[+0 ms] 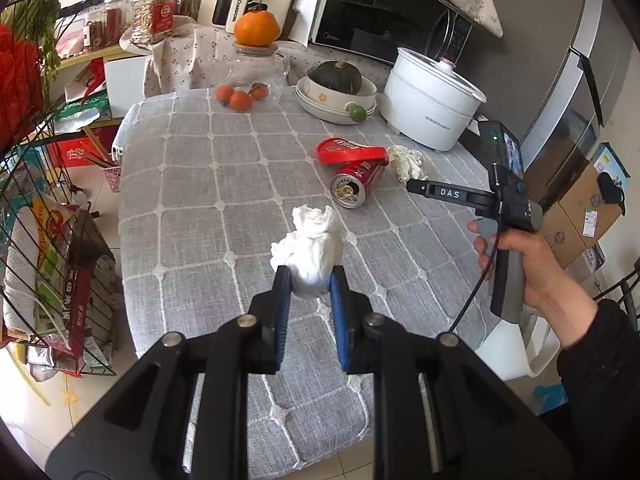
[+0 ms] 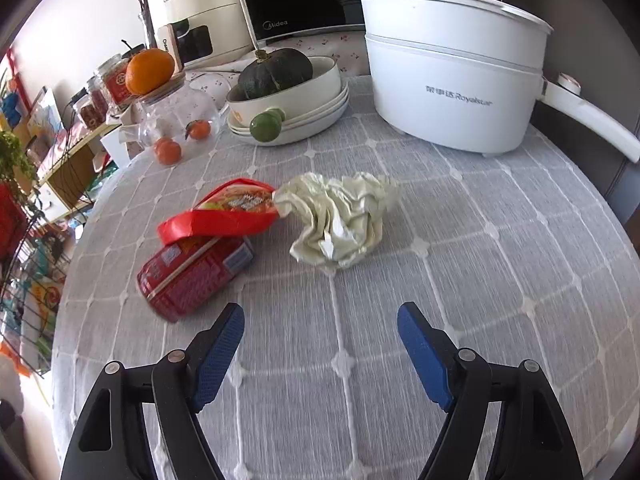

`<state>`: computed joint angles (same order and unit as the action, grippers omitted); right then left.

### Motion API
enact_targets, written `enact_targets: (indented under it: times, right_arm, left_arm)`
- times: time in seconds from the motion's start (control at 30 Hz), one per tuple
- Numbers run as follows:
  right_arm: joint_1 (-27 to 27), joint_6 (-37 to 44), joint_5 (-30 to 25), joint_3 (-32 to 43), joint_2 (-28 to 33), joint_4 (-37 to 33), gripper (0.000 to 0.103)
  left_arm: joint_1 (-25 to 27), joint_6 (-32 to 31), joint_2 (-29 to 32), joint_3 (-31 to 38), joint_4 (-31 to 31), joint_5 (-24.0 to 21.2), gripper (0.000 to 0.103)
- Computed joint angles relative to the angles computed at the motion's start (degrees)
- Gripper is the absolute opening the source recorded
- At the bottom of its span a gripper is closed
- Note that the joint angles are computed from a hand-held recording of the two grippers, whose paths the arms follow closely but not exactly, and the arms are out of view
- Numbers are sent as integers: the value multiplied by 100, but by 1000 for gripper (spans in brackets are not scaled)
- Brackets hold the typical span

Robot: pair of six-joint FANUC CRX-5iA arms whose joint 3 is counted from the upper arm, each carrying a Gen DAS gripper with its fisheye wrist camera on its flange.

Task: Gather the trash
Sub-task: 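Grasp the crumpled pale plastic bag with the right tool, then carry the tissue with the left tool while the right tool carries the bag, releasing both into the bin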

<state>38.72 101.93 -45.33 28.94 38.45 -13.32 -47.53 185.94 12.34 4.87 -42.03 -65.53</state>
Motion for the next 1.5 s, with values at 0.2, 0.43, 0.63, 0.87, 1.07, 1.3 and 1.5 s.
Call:
enact_targets:
  times: [0.2, 0.43, 0.63, 0.87, 1.07, 1.3, 1.5]
  right_arm:
    - [197, -605, -3, 712, 684, 819, 66]
    - [142, -467, -278, 959, 854, 896, 29]
    - [-87, -132, -213, 358, 259, 696, 28]
    - [-615, 633, -469, -339, -622, 108, 28]
    - [-1056, 972, -565, -1025, -1335, -150, 28]
    - [-1552, 1194, -905, -1470, -1812, -449, 28]
    - [-1902, 1032, -1257, -1608, -1912, -406, 28]
  left_arm:
    - [92, 161, -80, -64, -6, 134, 21]
    - [69, -143, 94, 194, -28, 103, 21]
    - [-18, -245, 212, 412, -97, 124, 21]
    - [-227, -382, 434, 829, -312, 90, 22]
    - [-305, -643, 681, 1199, -316, 104, 22]
    - [-315, -1118, 1113, 1753, -144, 224, 22]
    - [-282, -1629, 1599, 2333, 148, 363, 22]
